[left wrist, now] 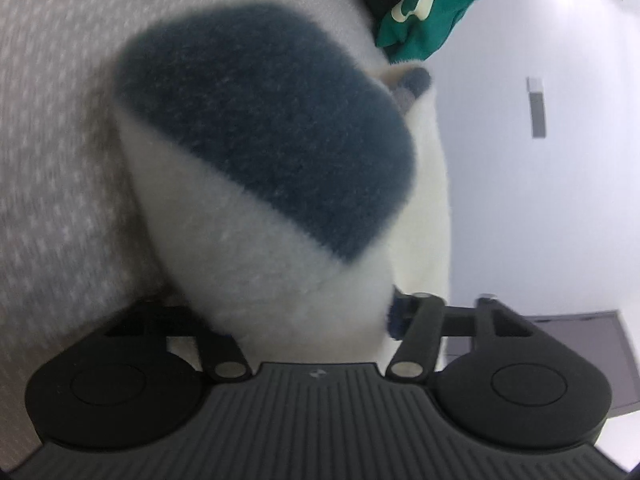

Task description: Fold large clothes

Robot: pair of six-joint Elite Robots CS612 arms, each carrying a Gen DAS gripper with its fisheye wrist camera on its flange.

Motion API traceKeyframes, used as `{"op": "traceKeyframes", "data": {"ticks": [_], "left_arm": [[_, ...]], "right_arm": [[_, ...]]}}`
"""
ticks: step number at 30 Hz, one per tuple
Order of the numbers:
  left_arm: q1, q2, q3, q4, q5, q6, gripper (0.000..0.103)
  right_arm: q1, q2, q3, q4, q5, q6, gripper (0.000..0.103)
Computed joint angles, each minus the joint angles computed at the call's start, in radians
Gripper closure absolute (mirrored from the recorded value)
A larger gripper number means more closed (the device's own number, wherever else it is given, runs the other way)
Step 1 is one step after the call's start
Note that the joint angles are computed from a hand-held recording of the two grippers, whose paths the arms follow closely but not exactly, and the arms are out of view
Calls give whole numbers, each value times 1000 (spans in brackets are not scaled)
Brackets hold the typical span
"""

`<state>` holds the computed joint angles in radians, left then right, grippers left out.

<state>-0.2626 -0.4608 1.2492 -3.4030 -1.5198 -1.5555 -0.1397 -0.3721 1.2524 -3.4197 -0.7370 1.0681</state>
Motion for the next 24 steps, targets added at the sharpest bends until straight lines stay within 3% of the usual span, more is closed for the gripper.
{"op": "traceKeyframes", "data": {"ticks": [3,8,11,15,24], "left_arm": [[-4,-14,1,42,20,43,55],[-10,-29,5,64,46,107,59],[-9,-47,31,54,52,150,61],[-7,-55,29,46,44,189,62],[-22,-144,112,22,-8,242,62]], "right_arm": [[6,4,-15,-25,-67,-12,14],[13,-5,-6,-33,-134,-62,44],[10,-8,-3,-85,-125,-66,54],[4,-12,-1,-153,-102,-71,57],[-43,-71,42,-246,-3,-67,58]]}}
